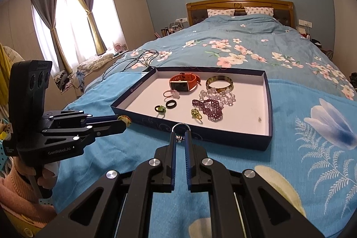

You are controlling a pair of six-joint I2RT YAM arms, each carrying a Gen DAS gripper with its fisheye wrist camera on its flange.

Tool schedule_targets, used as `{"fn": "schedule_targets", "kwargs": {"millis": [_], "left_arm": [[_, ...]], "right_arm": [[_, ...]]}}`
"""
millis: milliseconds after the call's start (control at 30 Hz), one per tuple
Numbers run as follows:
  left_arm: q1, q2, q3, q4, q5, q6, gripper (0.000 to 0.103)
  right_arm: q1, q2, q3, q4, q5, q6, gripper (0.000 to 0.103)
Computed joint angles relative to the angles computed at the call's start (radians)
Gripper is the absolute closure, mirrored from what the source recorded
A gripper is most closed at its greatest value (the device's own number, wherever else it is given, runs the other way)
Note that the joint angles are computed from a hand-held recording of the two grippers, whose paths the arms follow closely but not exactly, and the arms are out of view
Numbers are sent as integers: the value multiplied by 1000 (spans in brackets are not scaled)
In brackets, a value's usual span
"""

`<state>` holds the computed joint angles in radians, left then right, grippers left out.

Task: Organize jewelry
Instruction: 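Carry the yellow-green hair tie and silver ring over the box with both tools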

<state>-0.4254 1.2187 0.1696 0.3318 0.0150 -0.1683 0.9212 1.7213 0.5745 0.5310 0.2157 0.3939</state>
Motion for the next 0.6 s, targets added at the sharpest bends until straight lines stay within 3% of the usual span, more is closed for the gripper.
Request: {"fn": "schedule_targets", "kwargs": {"millis": [600], "left_arm": [[24,-14,26,-14,-19,13,87]], "right_arm": [[-31,21,67,-5,-5,-47,97]]}}
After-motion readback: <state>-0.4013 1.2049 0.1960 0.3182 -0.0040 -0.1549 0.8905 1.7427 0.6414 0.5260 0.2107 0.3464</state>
